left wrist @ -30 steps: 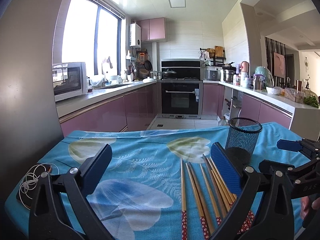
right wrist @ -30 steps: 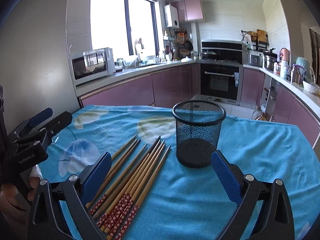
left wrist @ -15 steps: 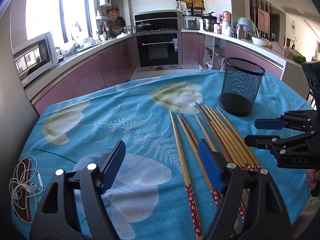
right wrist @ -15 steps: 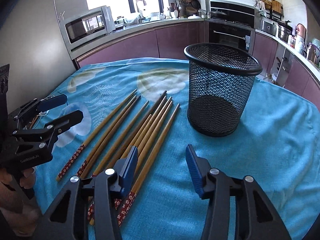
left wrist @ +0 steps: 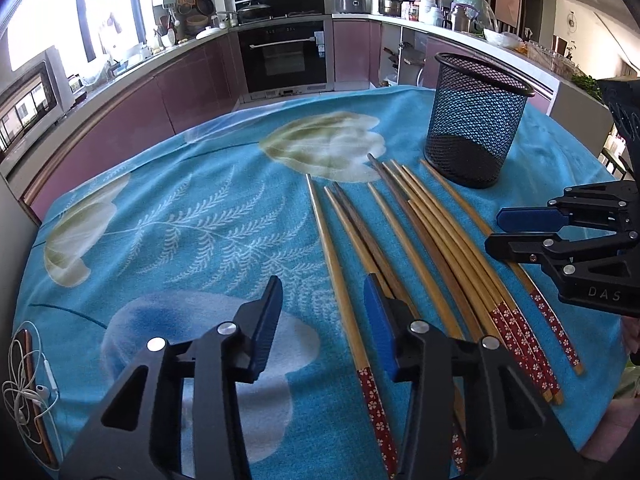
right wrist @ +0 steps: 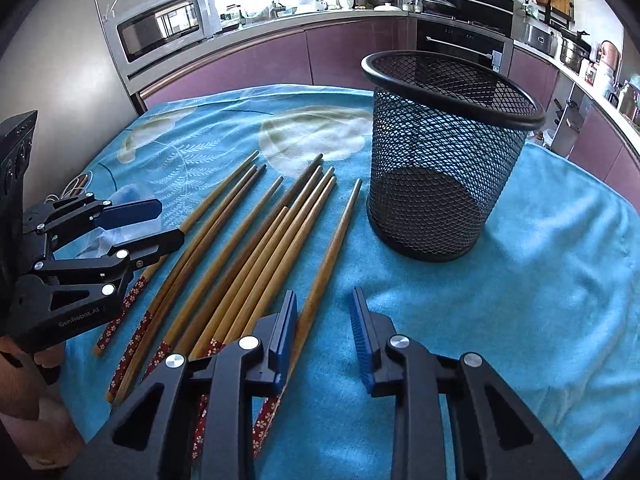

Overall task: Organize utensils
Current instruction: 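Lower the right gripper onto one wooden chopstick and close it, then lift the chopstick upright and lower it into the black mesh cup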

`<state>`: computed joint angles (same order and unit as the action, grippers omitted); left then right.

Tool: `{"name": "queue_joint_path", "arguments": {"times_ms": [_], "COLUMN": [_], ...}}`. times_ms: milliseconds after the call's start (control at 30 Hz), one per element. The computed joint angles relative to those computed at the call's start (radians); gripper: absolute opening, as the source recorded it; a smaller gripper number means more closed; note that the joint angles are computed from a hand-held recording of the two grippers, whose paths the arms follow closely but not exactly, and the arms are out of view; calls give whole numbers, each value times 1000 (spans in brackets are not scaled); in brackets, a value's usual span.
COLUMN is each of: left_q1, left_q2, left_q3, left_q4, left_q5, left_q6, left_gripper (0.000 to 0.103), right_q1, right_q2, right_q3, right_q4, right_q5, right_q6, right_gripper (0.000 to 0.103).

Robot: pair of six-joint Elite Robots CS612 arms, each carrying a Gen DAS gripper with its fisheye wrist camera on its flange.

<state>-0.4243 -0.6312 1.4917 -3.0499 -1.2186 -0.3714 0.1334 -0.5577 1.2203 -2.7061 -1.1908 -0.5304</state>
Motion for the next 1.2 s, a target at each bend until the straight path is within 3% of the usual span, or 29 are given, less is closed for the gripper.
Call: {"name": "queue_joint_path", "arguments": {"times_ms": [133, 233, 300, 600, 833, 1067, 1200], "left_q1": [12, 16, 18, 22, 30, 37, 39], "left_q2": [16, 21, 26, 9, -41, -83, -96], "left_q3": [-35, -51, -60, -33, 33, 76, 78], "left_q4": [31, 41, 40, -13, -145, -297, -358], "left_q5": [-40, -53, -68, -106, -165, -234, -237], "left_q6": [-9, -20, -31, -86, -65, -42, -36], "left_gripper": [34, 20, 10, 8, 8, 8, 7], "right_q1": [6, 0, -5, -30, -55, -83, -96], "right_q2": [7, 11, 11, -9, -33, -46, -46], "right_q3": [-15, -25, -26, 3, 31, 44, 32], "right_q4": [3, 29, 33, 0, -40, -130, -183], "right_q5": [-10, 25, 42, 151, 288, 408, 461], "right_q6": [0, 17, 28, 28, 10, 58, 98], "right_gripper": [25, 11, 7, 6, 6, 6, 6]}}
